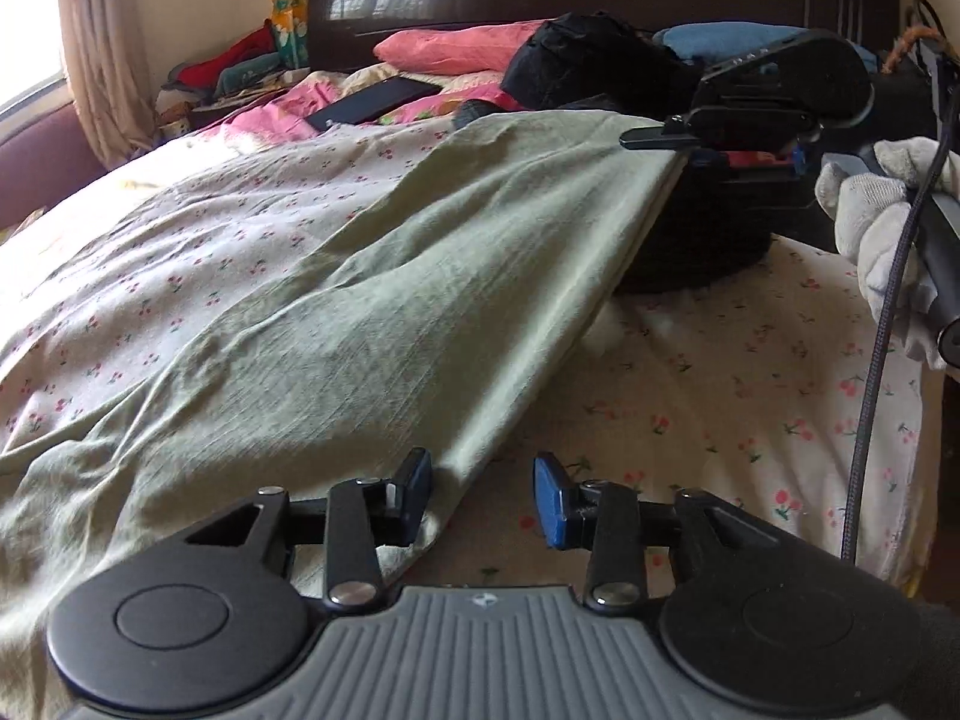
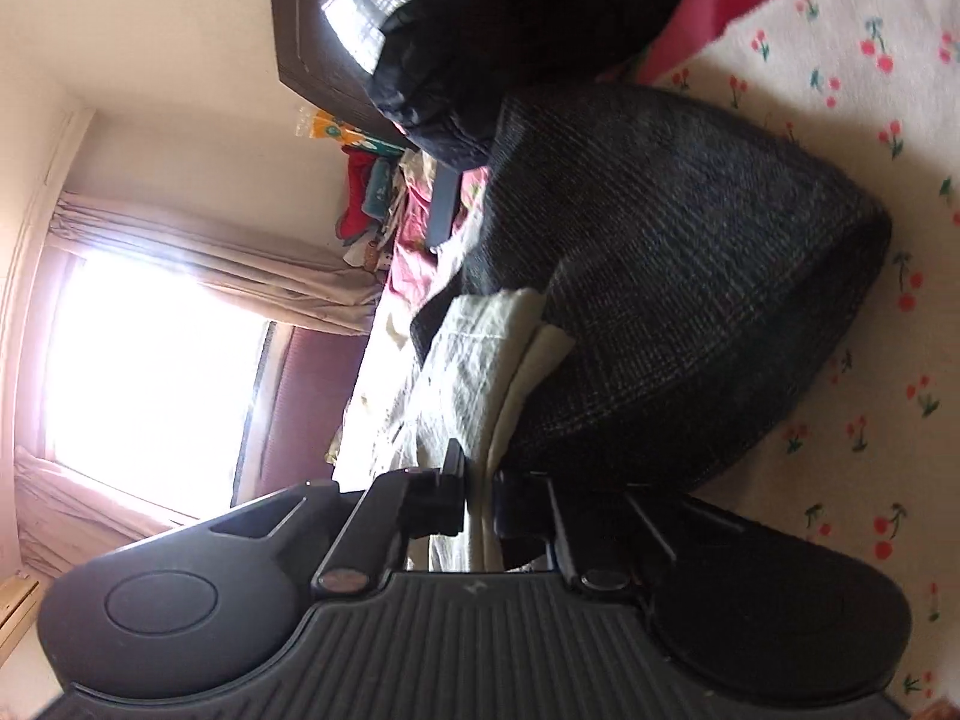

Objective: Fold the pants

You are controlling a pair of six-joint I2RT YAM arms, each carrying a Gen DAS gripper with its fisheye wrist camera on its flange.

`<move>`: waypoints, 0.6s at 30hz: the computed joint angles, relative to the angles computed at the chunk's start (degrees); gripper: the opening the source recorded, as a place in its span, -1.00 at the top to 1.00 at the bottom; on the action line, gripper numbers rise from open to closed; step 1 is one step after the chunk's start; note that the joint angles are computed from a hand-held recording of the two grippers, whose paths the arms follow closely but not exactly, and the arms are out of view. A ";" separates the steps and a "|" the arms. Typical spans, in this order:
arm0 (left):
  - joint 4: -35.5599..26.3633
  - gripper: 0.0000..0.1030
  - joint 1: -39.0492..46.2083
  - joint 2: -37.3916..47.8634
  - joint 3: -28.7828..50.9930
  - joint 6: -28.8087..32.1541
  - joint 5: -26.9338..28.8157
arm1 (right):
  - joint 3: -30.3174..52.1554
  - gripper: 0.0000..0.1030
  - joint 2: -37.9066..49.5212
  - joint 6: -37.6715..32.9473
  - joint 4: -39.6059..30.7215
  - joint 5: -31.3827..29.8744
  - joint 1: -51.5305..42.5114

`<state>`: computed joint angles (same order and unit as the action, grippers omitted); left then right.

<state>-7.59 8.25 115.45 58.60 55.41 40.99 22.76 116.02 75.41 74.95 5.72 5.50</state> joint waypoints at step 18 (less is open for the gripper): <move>-3.16 -0.01 15.79 4.19 9.66 -0.24 2.85 | 7.02 0.64 -22.64 -15.54 -46.66 22.25 13.12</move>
<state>-10.75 24.04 119.64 68.26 55.17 43.85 29.78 93.38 59.87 28.28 27.97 18.62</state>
